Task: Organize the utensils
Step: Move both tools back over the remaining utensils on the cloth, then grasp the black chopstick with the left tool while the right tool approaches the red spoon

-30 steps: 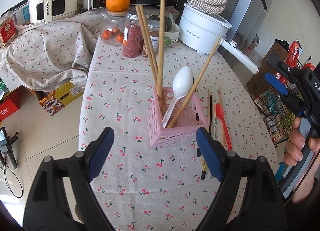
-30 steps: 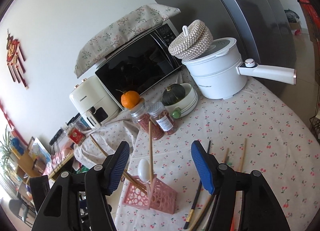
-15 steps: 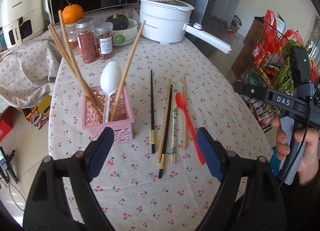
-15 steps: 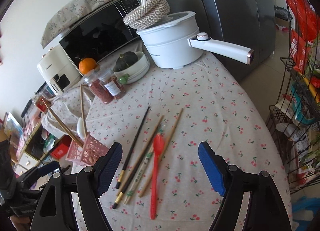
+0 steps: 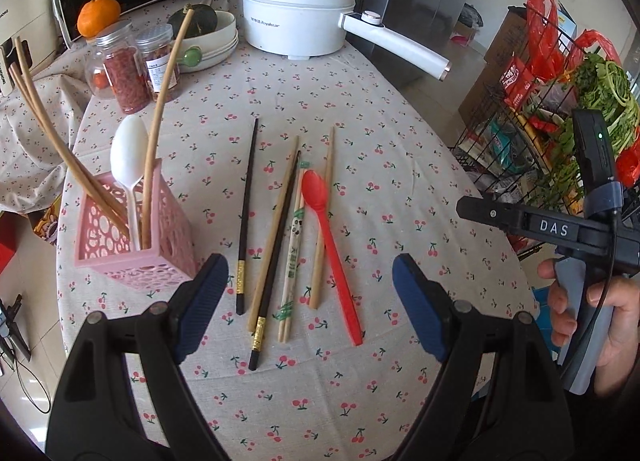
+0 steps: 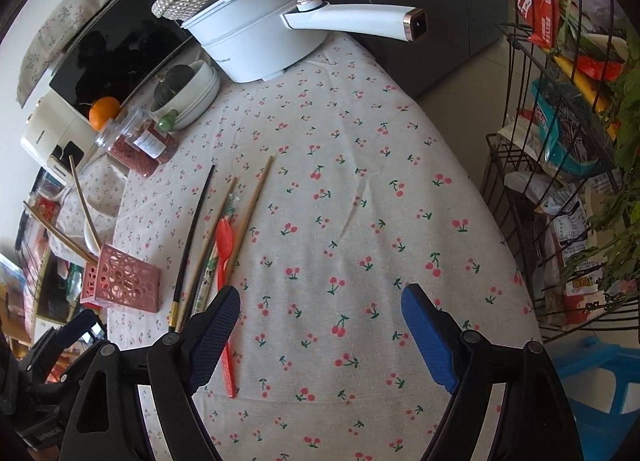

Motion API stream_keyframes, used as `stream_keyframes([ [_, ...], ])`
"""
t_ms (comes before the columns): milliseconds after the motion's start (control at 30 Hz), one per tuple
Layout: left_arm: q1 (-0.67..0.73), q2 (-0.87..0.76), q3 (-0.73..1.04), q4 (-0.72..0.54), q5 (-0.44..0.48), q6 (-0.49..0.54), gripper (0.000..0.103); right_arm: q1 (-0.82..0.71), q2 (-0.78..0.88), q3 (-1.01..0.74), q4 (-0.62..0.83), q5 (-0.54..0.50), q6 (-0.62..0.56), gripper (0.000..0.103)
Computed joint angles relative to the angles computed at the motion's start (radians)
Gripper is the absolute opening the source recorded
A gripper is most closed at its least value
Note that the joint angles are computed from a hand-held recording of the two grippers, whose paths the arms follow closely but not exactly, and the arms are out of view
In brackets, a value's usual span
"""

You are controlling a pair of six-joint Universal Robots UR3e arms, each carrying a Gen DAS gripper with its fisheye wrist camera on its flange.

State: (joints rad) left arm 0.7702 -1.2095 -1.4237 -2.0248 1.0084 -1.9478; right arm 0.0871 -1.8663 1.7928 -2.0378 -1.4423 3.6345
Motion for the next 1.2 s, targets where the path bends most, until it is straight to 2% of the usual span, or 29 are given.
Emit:
stream_keyframes([
  [67,-0.059,-0.025,0.01,0.05,0.014,-0.075,0.083,-0.024,-0.008,0.005,0.031,0.022,-0.006,0.084],
  [167,-0.154,-0.085,0.039,0.12,0.043,-0.191,0.072,-0.051,-0.009,0.003,0.072,0.039,-0.003,0.084],
  [333,-0.336,-0.235,0.066,0.3,0.154,-0.425,0.033,-0.07,0.005,0.005,0.072,0.054,0.01,0.084],
  [367,-0.367,-0.255,0.056,0.351,0.181,-0.469,0.03,-0.072,0.009,0.005,0.07,0.061,0.011,0.084],
  [433,-0.439,-0.291,0.026,0.481,0.257,-0.548,0.014,-0.077,0.018,0.005,0.069,0.079,0.01,0.084],
  [500,-0.51,-0.324,-0.005,0.607,0.333,-0.608,0.012,-0.081,0.024,0.001,0.072,0.092,0.01,0.084],
  [633,-0.595,-0.441,0.049,0.653,0.43,-0.705,0.012,-0.092,0.022,0.005,0.062,0.111,0.004,0.084],
  [767,-0.662,-0.513,0.054,0.766,0.555,-0.756,0.012,-0.114,0.023,0.009,0.063,0.137,-0.003,0.084],
  [1033,-0.693,-0.649,0.174,0.775,0.634,-0.795,0.012,-0.097,0.098,-0.038,0.034,0.155,-0.006,0.084],
  [1200,-0.663,-0.715,0.236,0.727,0.61,-0.813,0.012,-0.085,0.135,-0.062,0.018,0.157,-0.004,0.084],
])
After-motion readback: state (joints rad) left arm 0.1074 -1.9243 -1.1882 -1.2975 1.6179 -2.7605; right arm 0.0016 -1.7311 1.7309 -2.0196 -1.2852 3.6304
